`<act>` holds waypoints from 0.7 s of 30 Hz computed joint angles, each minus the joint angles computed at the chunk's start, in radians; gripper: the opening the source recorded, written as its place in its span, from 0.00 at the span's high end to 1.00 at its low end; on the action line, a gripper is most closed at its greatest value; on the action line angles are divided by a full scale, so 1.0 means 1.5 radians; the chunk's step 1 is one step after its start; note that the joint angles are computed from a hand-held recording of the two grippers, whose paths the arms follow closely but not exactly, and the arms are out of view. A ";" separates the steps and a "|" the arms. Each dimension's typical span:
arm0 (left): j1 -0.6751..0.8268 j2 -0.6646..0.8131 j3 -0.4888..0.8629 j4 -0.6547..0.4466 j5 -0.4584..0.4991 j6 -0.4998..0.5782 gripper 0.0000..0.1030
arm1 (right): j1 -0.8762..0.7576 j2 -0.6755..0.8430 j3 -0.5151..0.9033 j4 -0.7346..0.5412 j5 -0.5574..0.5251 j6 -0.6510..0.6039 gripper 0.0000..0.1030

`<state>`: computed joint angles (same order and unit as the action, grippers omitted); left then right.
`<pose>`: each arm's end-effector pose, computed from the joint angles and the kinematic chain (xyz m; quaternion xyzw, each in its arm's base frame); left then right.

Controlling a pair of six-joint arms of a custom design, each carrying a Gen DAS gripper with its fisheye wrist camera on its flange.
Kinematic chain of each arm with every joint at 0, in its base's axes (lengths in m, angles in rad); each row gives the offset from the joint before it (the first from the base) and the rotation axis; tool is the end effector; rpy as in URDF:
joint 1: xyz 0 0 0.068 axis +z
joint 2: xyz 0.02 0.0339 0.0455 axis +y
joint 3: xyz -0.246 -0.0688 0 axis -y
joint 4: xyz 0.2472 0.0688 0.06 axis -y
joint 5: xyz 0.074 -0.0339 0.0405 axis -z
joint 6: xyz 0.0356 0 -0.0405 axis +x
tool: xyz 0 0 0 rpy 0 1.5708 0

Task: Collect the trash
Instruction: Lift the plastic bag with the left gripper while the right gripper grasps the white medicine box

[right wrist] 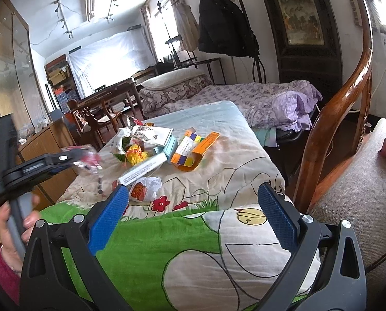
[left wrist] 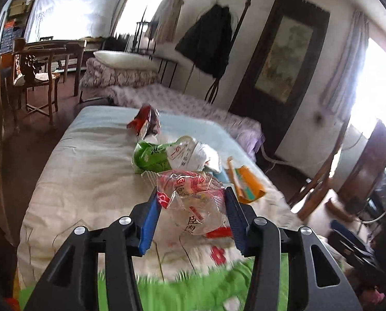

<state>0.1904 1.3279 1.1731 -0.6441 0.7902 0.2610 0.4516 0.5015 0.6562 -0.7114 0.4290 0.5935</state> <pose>0.2831 0.0288 0.3025 0.1750 0.8494 -0.2698 0.4184 0.1231 0.0432 0.2729 0.1637 0.8447 0.0756 0.5040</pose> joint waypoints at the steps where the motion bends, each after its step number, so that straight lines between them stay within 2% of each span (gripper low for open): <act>1: 0.015 -0.018 -0.015 -0.003 0.020 0.009 0.53 | -0.002 0.014 0.005 0.001 -0.005 0.000 0.07; 2: 0.023 -0.031 -0.022 -0.010 0.029 0.018 0.52 | -0.009 0.023 0.012 0.000 -0.020 -0.002 0.07; 5: 0.030 -0.063 -0.046 -0.023 0.029 0.041 0.52 | -0.062 0.105 0.038 0.050 -0.122 0.000 0.07; 8: 0.024 -0.089 -0.065 -0.004 0.013 0.034 0.52 | -0.065 0.201 0.059 0.132 -0.149 0.010 0.07; 10: 0.025 -0.098 -0.078 0.009 0.017 0.025 0.52 | -0.063 0.306 0.106 0.175 -0.158 -0.006 0.07; 13: 0.037 -0.094 -0.081 0.013 0.037 0.019 0.52 | -0.080 0.409 0.164 0.197 -0.196 -0.009 0.07; 18: 0.043 -0.097 -0.087 0.009 0.056 0.026 0.52 | -0.141 0.536 0.229 0.218 -0.311 0.045 0.07; 21: 0.045 -0.097 -0.086 0.002 0.066 0.032 0.52 | -0.161 0.592 0.242 0.241 -0.357 0.084 0.15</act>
<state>0.2576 1.1828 1.0443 -0.6411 0.8886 0.3083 0.2098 1.3894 1.0195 -0.3505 -0.1072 0.7191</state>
